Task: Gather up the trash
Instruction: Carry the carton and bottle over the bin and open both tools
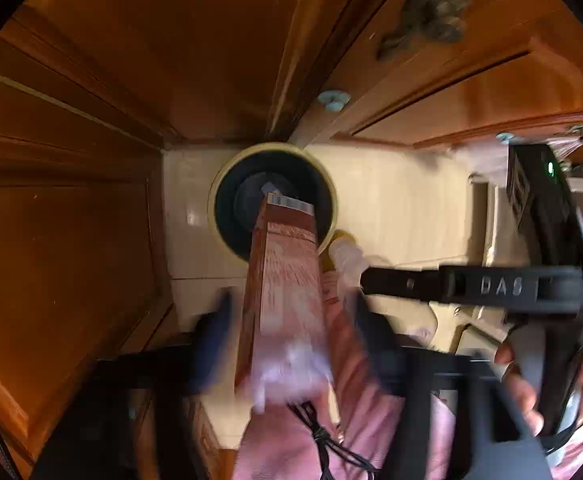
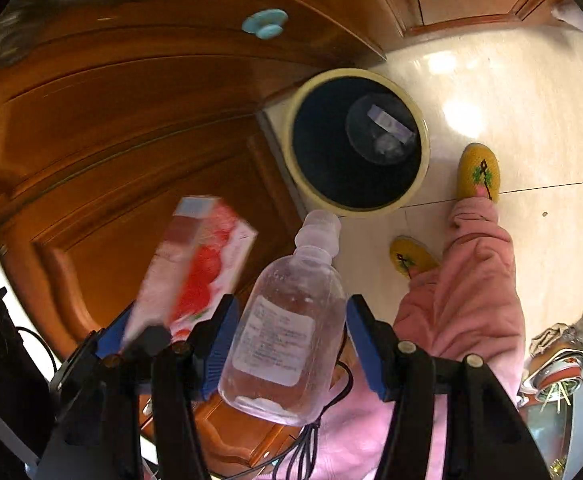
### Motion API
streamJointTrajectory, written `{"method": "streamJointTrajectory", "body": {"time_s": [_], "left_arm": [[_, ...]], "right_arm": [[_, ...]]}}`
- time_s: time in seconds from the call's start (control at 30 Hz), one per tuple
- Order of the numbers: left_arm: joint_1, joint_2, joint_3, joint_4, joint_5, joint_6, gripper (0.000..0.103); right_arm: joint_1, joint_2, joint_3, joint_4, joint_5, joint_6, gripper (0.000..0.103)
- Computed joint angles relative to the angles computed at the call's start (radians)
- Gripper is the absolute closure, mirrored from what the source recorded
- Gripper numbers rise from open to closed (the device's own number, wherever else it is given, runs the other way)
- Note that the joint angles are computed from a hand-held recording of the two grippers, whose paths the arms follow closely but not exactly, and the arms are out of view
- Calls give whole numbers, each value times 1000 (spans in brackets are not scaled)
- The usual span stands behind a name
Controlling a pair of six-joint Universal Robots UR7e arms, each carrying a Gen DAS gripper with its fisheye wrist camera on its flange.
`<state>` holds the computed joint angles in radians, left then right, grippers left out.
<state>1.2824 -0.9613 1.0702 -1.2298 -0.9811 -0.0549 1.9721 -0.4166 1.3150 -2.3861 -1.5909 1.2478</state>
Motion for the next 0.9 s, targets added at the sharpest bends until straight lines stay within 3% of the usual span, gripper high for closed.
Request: {"method": "streamJointTrajectory", "body": {"time_s": [0.07,0.13,0.4,0.63,0.9], "left_arm": [[3,3,13,-13,19,1,18],[12,22,-15,12,19,-8,18],[21,30,-53,14,7,-77,18],[22,8,-92,-3,0,-75,18],[-18,-83,-47,-94,-39,-38,18]], "right_arm": [[-15,16,-22,40,0,0,36],[-21,23,-32,54,-11,13,34],[-15,28,-61,89,-13,-29,33],[31,29,-117,133,-37,-59,33],[112,15,-191,188,-129,-51,33]]}}
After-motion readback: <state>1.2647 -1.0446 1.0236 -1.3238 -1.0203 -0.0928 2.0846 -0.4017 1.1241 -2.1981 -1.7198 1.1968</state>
